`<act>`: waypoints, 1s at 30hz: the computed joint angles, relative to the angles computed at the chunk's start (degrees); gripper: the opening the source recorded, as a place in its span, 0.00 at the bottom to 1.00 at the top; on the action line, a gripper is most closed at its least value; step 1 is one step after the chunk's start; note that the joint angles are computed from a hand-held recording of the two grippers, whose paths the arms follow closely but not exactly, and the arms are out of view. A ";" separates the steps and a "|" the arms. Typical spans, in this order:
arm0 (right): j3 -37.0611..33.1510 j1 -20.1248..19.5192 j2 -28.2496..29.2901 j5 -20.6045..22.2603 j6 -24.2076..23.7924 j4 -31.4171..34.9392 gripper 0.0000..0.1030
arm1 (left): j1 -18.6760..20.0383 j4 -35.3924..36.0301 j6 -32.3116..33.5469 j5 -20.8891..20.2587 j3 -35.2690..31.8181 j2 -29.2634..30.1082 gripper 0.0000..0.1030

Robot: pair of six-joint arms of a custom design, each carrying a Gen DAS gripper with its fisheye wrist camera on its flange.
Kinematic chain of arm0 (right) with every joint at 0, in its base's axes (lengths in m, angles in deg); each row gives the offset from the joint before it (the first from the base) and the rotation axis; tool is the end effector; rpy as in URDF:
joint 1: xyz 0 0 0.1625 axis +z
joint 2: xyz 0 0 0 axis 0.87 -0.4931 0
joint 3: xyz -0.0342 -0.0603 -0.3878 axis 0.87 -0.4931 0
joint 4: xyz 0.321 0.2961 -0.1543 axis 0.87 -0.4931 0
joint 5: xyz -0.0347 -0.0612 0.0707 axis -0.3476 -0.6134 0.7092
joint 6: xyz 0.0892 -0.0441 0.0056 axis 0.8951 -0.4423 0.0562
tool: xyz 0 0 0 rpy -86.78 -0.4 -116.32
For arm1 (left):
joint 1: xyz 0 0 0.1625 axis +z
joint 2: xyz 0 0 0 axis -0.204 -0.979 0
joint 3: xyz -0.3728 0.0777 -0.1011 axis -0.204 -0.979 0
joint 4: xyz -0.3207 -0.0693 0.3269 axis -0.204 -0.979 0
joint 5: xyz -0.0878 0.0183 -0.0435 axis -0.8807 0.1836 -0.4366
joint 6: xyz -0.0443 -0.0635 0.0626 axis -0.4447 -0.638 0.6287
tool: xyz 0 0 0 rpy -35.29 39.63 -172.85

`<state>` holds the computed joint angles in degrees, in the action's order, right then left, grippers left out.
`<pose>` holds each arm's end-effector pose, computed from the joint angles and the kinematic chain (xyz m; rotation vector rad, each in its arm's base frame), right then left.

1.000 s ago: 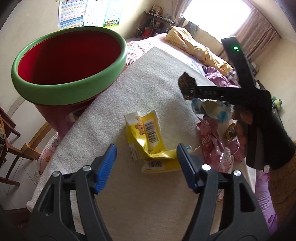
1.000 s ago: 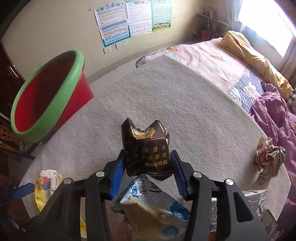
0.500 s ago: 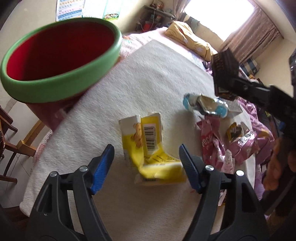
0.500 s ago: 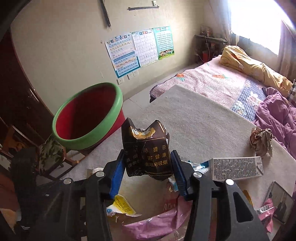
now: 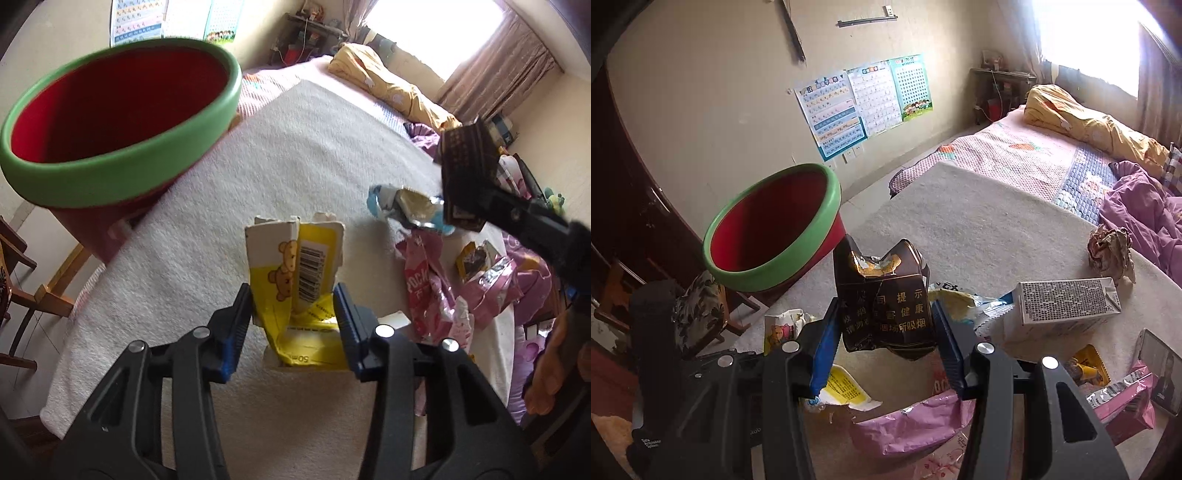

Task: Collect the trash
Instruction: 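Carry the yellow carton and brown carton with both grippers over the red bin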

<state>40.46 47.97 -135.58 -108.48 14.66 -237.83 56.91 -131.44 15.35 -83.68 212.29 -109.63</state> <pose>0.2736 -0.4755 0.0266 1.1253 -2.6077 0.4139 -0.0790 -0.3775 0.1330 -0.2176 2.4360 -0.9175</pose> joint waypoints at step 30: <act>-1.35 2.91 3.68 -0.20 3.55 -3.68 0.46 | -4.59 5.67 2.27 12.21 2.33 -10.58 0.42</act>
